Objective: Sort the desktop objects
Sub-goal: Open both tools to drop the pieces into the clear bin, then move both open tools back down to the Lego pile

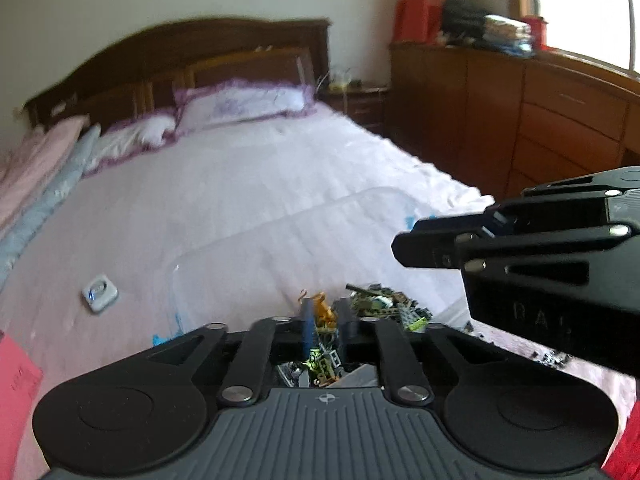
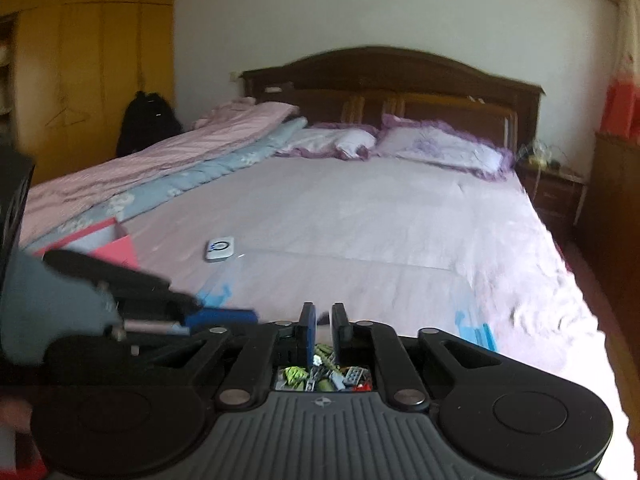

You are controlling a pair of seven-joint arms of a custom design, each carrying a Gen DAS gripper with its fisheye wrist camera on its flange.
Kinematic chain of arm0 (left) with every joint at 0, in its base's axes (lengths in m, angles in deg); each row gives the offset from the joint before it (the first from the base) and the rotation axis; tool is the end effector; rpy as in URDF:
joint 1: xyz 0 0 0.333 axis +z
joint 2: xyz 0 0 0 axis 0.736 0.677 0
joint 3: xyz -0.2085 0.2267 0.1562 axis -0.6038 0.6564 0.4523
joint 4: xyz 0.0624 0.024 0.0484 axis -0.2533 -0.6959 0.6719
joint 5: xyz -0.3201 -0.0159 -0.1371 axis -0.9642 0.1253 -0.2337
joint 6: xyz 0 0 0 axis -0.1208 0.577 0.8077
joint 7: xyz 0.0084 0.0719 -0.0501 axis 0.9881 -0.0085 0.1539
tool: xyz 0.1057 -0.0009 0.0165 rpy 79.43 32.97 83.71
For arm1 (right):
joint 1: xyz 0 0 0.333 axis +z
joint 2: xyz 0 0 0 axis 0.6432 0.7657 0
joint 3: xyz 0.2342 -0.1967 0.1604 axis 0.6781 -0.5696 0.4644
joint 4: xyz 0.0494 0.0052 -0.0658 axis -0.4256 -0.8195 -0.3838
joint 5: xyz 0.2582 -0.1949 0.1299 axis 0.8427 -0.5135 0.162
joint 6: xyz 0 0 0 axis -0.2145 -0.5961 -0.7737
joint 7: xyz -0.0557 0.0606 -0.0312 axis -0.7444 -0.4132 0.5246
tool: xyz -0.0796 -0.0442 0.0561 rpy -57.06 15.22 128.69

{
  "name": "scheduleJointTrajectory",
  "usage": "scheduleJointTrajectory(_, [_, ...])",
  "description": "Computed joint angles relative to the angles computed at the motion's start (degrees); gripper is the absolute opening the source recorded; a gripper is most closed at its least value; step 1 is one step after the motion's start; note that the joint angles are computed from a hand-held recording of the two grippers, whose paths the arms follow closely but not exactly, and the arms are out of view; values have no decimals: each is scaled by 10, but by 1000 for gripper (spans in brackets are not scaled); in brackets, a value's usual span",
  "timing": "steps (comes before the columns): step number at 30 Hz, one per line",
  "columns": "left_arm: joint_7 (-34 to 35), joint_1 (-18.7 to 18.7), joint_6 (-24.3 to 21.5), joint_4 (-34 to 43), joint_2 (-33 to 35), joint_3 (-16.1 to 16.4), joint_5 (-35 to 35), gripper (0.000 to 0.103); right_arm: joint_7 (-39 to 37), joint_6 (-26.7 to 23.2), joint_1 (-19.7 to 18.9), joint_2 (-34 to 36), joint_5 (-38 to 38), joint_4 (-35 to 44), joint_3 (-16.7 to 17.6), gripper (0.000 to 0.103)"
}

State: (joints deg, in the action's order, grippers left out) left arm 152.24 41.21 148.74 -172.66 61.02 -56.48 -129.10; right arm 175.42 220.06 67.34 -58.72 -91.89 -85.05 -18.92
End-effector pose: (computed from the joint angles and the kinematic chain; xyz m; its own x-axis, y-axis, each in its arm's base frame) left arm 0.5350 -0.1019 0.5836 -0.6132 -0.7883 -0.0508 -0.4634 0.4110 -0.7850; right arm 0.4742 0.3410 0.6072 0.0233 -0.9989 -0.0416 -0.4986 0.0244 -0.8665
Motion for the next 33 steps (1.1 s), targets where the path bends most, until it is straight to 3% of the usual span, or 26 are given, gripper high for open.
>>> scheduleJointTrajectory(1, [1,1,-1,-2,-1,1,-5,39,-4,-1,-2,4,6,4,-1,20])
scheduleJointTrajectory(3, [9,1,-3,-6,-6,3,-20,39,-11,-5,-3,9,14,8,-4,20])
scheduleJointTrajectory(6, [33,1,0,-27,-21,10,-46,48,-6,-6,0,1,9,-9,-4,20])
scheduleJointTrajectory(14, [130,-11,-14,-153,-125,57,-123,58,88,2,1,-73,-9,-131,33,25])
scheduleJointTrajectory(21, [104,-14,-41,-252,-199,89,-83,65,157,-16,14,-108,35,-224,85,26])
scheduleJointTrajectory(33, [59,-22,-66,-361,-255,107,38,67,197,-10,48,-87,95,-271,104,26])
